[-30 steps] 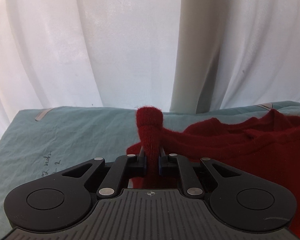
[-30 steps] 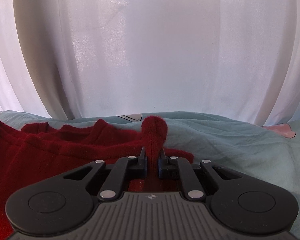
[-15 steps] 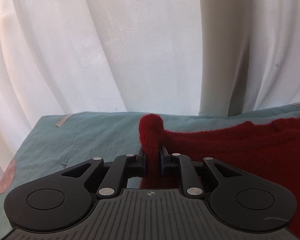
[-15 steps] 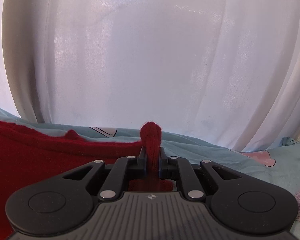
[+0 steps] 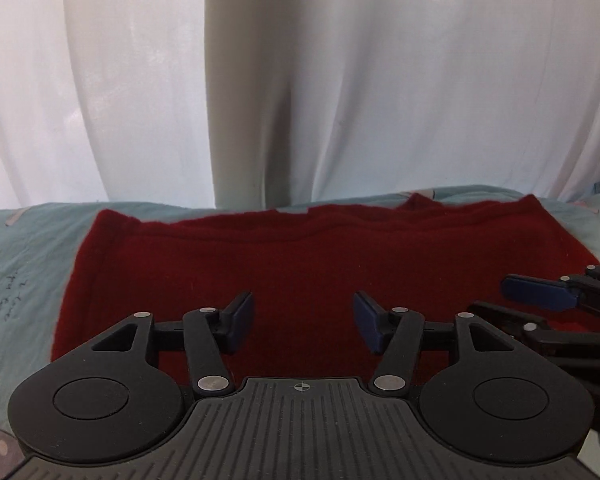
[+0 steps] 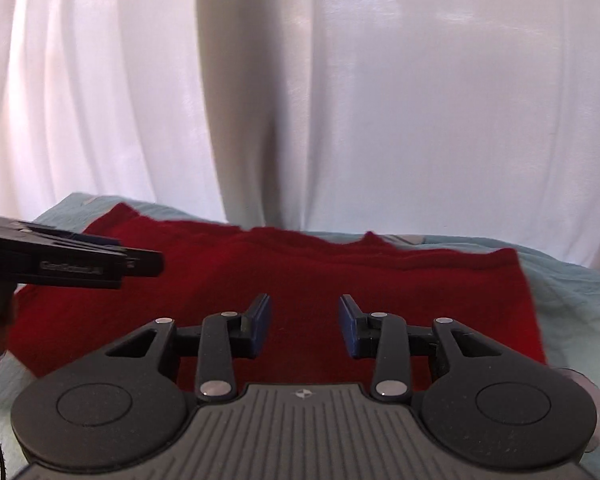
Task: Fold small clothes
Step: 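Open both grippers and release the folded edge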
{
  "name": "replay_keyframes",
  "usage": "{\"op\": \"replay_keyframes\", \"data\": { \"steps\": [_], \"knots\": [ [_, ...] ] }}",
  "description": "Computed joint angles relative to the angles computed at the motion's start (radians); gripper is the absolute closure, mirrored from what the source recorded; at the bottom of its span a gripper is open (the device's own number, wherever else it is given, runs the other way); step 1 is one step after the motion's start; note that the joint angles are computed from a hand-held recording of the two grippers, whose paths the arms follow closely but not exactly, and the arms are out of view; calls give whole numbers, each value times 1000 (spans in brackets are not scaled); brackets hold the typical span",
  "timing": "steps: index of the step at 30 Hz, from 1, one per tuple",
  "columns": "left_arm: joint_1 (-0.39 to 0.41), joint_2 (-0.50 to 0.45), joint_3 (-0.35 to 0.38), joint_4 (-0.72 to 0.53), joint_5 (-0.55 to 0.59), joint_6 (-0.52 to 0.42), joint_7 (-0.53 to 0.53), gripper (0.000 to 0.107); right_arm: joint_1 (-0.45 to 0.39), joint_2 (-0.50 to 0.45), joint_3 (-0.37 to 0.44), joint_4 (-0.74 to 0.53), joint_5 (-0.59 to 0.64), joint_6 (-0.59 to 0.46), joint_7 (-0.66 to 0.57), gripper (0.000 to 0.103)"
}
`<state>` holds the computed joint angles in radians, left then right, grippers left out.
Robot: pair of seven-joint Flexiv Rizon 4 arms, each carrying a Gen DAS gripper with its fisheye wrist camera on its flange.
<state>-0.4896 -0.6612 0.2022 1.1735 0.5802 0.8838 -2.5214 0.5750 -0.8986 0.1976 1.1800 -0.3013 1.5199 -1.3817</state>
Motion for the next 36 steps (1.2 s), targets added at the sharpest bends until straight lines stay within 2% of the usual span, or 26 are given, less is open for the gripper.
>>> {"op": "replay_keyframes", "data": {
  "steps": [1, 3, 5, 7, 8, 9, 11, 12, 13, 15, 16, 17, 18, 19, 20, 22, 25, 27, 28, 30, 31, 33, 35, 36],
  "knots": [
    [5, -21, -8, -18, -15, -37, 16, 47, -5, -14, 16, -6, -48, -21, -4, 69],
    [3, -32, 7, -8, -11, -43, -19, 45, 27, -29, -40, -14, -37, -56, -28, 68],
    [-4, -13, 32, 31, 22, -11, -63, 46, 22, -38, -73, 4, -31, 22, -23, 68],
    [-19, 5, 58, 52, 66, -30, -86, 47, 47, -24, -169, 19, -10, 26, 60, 68],
    [-25, 11, 65, 59, 88, -49, -91, 47, 51, -13, -210, 39, 6, 39, 113, 72],
    [-30, 18, 71, 66, 108, -69, -98, 47, 49, -10, -231, 44, 23, 42, 134, 86],
    [-27, 46, 75, 93, 136, -105, -127, 45, 87, 4, -366, 84, -10, 56, 279, 86],
    [-18, 66, 65, 111, 131, -118, -144, 45, 111, 18, -414, 100, 18, 32, 307, 86],
    [-15, 90, 59, 131, 134, -128, -168, 45, 120, 41, -431, 118, 52, -1, 315, 87],
    [-17, 131, 48, 164, 155, -160, -200, 45, 126, 96, -453, 206, 39, 52, 393, 83],
    [-15, 159, 39, 195, 166, -152, -215, 43, 117, 121, -440, 236, 1, 61, 436, 81],
    [-11, 188, 31, 232, 173, -136, -246, 36, 84, 146, -394, 268, -13, 78, 466, 72],
    [-8, 214, 23, 266, 175, -127, -285, 34, 45, 164, -315, 284, 37, 76, 441, 59],
    [6, 248, 9, 316, 160, -103, -314, 34, 12, 170, -234, 270, 145, 46, 352, 54],
    [18, 274, -4, 356, 152, -82, -338, 34, -32, 167, -153, 259, 188, 25, 324, 51],
    [36, 326, -30, 435, 140, -36, -383, 34, -133, 170, -4, 281, 183, 32, 320, 51],
    [84, 380, -66, 527, 125, 55, -426, 36, -188, 170, 57, 318, 74, 50, 382, 51],
    [149, 401, -90, 605, 71, 200, -419, 39, -268, 128, 196, 268, 131, 21, 246, 51],
    [177, 403, -99, 637, 35, 260, -409, 41, -310, 109, 257, 254, 110, 2, 233, 51],
    [233, 393, -122, 697, -65, 377, -352, 49, -347, 94, 323, 239, 125, -33, 164, 64],
    [263, 386, -141, 730, -135, 435, -301, 54, -356, 90, 342, 232, 130, -47, 133, 66],
    [271, 377, -136, 756, -187, 495, -268, 57, -362, 78, 363, 206, 148, -83, 96, 69],
    [259, 377, -118, 765, -211, 517, -240, 75, -362, 70, 372, 181, 177, -112, 81, 71],
    [250, 378, -109, 762, -223, 510, -223, 81, -348, 75, 355, 174, 191, -117, 80, 80]
  ]
}}
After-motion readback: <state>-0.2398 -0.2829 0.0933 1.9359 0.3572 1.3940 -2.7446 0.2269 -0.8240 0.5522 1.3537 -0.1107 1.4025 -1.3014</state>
